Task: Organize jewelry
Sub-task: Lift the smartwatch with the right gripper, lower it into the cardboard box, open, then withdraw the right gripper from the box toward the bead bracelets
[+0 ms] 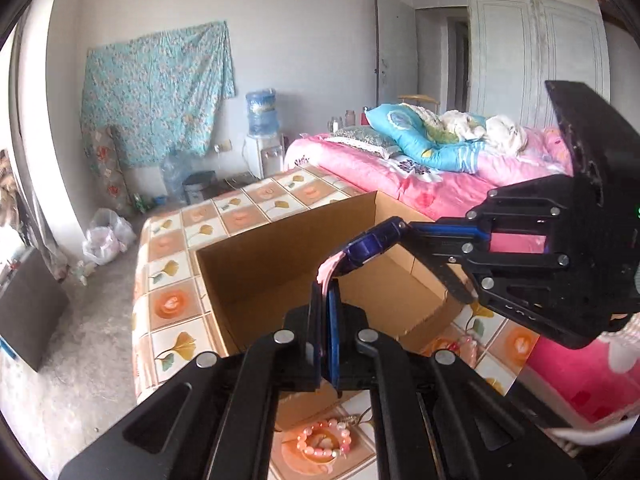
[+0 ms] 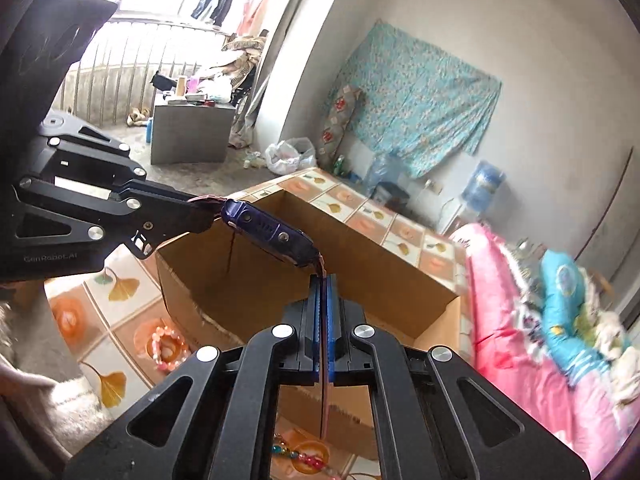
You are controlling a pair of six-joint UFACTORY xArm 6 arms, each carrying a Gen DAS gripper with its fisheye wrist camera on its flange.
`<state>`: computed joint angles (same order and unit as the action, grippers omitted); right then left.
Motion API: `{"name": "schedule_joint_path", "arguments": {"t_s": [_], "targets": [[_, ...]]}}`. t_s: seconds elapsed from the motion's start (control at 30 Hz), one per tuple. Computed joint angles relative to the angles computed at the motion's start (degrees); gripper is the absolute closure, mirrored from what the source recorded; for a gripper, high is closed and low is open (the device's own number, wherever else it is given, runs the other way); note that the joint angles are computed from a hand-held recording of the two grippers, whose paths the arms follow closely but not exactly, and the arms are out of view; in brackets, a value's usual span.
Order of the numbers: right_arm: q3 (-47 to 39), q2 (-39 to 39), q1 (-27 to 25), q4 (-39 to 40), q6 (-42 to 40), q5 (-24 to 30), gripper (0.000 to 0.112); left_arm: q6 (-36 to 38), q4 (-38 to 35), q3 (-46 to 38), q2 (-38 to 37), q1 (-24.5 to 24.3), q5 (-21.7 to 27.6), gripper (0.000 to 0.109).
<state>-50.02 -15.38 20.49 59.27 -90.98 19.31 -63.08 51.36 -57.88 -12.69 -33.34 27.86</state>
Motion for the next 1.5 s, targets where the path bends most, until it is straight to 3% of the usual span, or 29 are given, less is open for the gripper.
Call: {"name": "schedule_joint_path", "arguments": {"t_s": [0.13,0.27,0.4,0.5,0.63,0.77,0.97,1.1,1.3,1.43,1.5], "targets": [[-18.4,16.6,-4.1,-20.5,24.0,15.2,0.111,20.8,-24.0,-11.3,11.5,4.7,3.2,0.106],[-39.6,33.9,-4.4,-38.3,47.4,32.2,0.111,36.9,-44.0,-26.7,25.1,8.3,15.6,0.106],[-61.0,49.8,-5.2,-42.8,56.3,50.0,0.11,42.1,-56.0,-39.7,36.0,12.1,27.5,0.104],[-71.9,57.5,-5.2,-44.6,59.6,55.7,0.101,42.2,-59.7,-47.9,42.0,14.0,33.9,0.099],[-78.0,61.9,-5.7,-43.9,61.5,56.9,0.088,39.6,-58.1,-53.4,44.9,14.7,37.2,0.087],[-72.3,58.1,-5.9,-42.1,60.8,52.2,0.077,40.2,-59.1,-52.0,42.8,14.7,34.2,0.055],[-57.7,48.4,-4.5,-42.9,58.9,40.3,0.076,36.3,-51.6,-47.9,38.2,12.9,30.1,0.046],[-50.7,42.9,-4.7,-40.6,56.0,36.0,0.075,34.6,-48.9,-38.3,30.4,11.9,23.0,0.043],[-47.1,38.5,-5.9,-38.1,53.6,33.3,0.073,28.0,-42.3,-18.8,14.3,10.8,9.7,0.034],[-34.1,27.5,-6.8,-27.7,45.6,26.9,0.073,18.0,-33.8,-3.8,1.8,8.6,2.4,0.029],[-25.7,19.3,-8.4,-19.7,38.0,26.2,0.062,10.8,-27.5,3.1,-4.2,6.7,1.3,0.024]]}}
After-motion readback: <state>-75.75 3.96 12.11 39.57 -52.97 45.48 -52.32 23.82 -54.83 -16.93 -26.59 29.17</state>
